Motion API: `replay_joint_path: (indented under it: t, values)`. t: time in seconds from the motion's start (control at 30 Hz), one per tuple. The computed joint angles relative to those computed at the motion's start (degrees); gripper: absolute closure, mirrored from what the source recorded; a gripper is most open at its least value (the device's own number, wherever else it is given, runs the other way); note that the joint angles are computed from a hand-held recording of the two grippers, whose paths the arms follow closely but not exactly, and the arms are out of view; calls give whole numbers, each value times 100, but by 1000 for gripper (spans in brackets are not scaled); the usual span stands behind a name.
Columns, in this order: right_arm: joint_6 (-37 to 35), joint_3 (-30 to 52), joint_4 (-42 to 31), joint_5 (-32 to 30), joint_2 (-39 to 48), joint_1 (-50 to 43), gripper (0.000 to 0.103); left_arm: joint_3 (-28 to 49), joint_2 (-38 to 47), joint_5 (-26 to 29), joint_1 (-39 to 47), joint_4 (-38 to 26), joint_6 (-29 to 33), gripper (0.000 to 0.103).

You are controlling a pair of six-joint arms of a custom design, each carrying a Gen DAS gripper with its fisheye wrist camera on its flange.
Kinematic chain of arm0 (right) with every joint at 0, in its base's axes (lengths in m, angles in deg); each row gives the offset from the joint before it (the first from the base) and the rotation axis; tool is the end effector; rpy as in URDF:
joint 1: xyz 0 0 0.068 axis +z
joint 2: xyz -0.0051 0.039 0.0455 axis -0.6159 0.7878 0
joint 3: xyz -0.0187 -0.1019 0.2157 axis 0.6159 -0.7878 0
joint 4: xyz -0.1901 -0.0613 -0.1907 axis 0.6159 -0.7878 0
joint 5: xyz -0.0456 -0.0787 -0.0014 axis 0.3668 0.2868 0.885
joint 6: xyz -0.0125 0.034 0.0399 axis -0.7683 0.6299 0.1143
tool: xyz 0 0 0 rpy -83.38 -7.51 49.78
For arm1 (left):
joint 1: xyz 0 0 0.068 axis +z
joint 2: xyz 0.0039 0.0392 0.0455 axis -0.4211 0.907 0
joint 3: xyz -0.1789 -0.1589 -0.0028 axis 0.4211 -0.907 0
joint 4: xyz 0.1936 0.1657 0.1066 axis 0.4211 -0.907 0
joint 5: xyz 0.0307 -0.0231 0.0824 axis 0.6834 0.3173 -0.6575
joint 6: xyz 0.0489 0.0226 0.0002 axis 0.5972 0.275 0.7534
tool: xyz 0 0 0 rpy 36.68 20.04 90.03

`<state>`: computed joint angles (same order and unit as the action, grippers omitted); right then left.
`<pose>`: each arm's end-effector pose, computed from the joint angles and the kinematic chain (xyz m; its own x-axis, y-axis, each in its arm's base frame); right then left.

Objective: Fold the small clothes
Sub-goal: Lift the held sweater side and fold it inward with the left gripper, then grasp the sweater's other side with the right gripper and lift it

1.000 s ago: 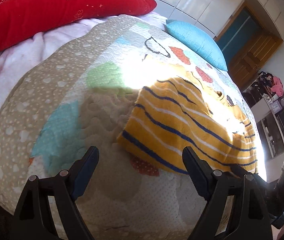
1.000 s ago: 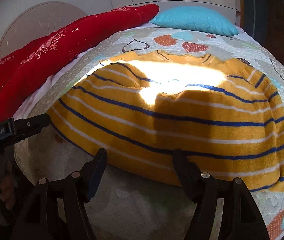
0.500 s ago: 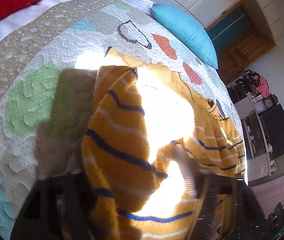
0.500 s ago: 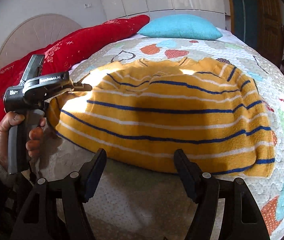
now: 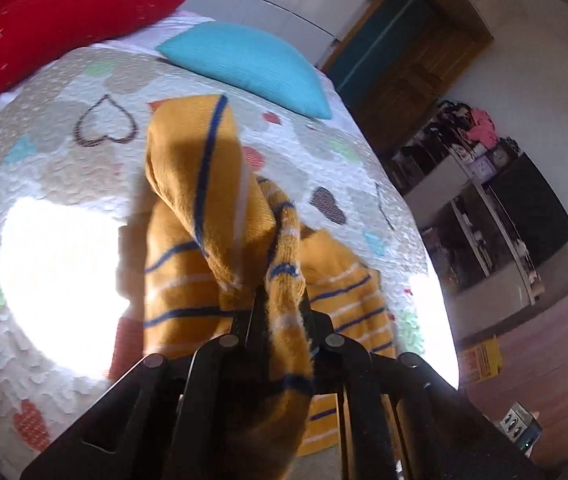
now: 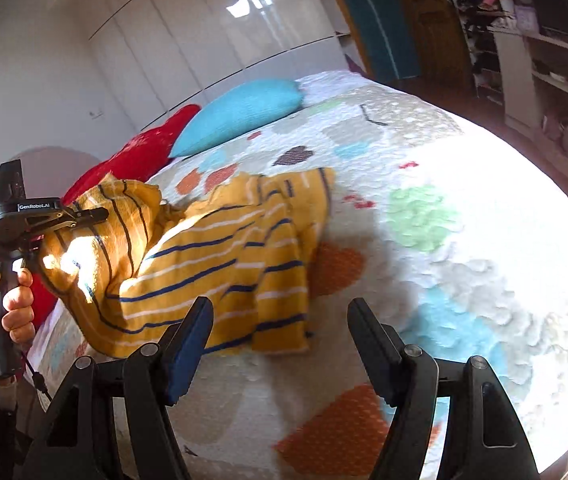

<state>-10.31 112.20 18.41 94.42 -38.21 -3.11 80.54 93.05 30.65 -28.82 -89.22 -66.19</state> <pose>0.1433 0.0861 0.2406 -0.6035 0.3975 -0.6912 0.1262 0.9036 0.4094 0.3532 -0.0424 0.3101 -0.8373 -0.0584 -0.5437 0.2567 0.8359 -0.4852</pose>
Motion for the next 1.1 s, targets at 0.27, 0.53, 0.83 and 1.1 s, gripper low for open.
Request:
replay_joint_path:
  t: [0.27,0.53,0.83,1.1]
  values:
    - [394,-607,-1460,-249,-2000,-719,28,577,1196,-460,-1831,48,-461,90]
    - [26,-423,-960,-640,-1776,-893,28,-930,-801,64,-1144,82,-41,35]
    - [-1023,985,2121,-2082,2306,-1267,24,-1837,-1897,140,579,-491,757,32]
    - [-984,2718,2617,-3334,5281,-1492,64,-2362,-2097,504,1451,-723,1042,32]
